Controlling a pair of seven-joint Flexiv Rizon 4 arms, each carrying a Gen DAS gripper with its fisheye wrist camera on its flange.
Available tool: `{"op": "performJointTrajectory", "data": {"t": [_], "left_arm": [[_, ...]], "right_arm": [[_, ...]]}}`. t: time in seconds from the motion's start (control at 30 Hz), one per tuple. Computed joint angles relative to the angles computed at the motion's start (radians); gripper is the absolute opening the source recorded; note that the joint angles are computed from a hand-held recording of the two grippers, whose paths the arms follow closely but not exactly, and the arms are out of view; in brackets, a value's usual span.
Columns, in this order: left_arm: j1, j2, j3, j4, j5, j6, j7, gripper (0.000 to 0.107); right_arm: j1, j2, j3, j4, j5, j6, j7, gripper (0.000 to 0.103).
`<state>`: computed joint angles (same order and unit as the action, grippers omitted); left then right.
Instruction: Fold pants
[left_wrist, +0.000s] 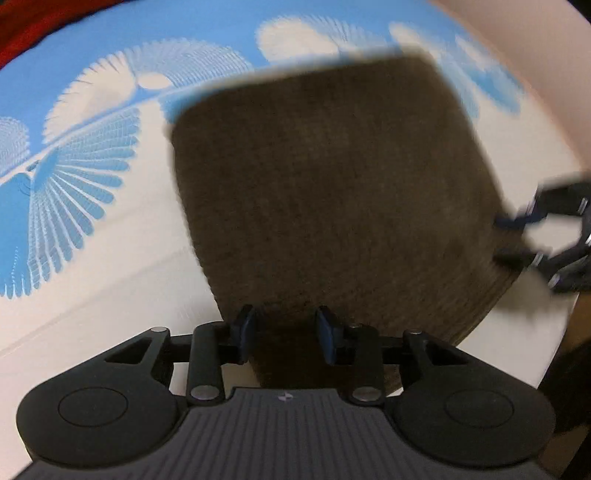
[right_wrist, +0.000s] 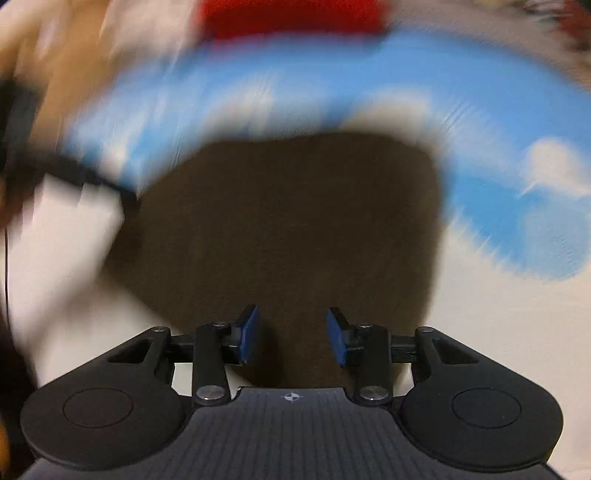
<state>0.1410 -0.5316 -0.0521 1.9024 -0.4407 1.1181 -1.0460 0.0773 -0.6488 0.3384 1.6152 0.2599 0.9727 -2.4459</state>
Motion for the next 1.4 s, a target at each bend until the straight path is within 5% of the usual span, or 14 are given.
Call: {"op": "performJointTrajectory", "data": {"t": [0.07,0.17,0.27,0.47,0.63,0.8,1.3,1.4], "left_arm": [[-0.002,0.009,0.004,-0.011,-0.010,-0.007,-0.031,0.040],[0.031,0.029,-0.052,0.019,-0.093,0.107,0.015,0.040],[0.062,0.011,-0.123,0.026,-0.183,0.238,0.035,0.040],[0.042,-0.024,-0.108,-0.007,-0.157,0.297,-0.039,0.040],[0.051,-0.036,-0.126,-0.008,-0.128,0.367,-0.079,0.039],[0.045,-0.026,-0.088,-0.013,-0.074,0.378,-0.136,0.039],[0.031,-0.024,-0.037,-0.025,0.023,0.344,-0.226,0.036],[0.067,0.000,-0.080,0.005,0.002,0.362,-0.217,0.036]], "right_arm": [[0.009,0.000,-0.005,-0.021,-0.020,-0.038,0.001,0.043],[-0.006,-0.022,0.008,-0.112,0.032,-0.110,0.038,0.039],[-0.017,-0.046,0.035,-0.156,0.130,0.020,0.026,0.039],[0.048,-0.186,0.034,-0.306,0.173,0.292,0.180,0.040],[0.232,-0.318,-0.205,-0.396,0.009,0.371,0.436,0.041],[0.288,-0.370,-0.277,-0.435,-0.096,0.400,0.540,0.043],[0.241,-0.323,-0.225,-0.347,-0.232,0.422,0.740,0.046],[0.255,-0.277,-0.269,-0.289,-0.258,0.429,0.823,0.050]]}}
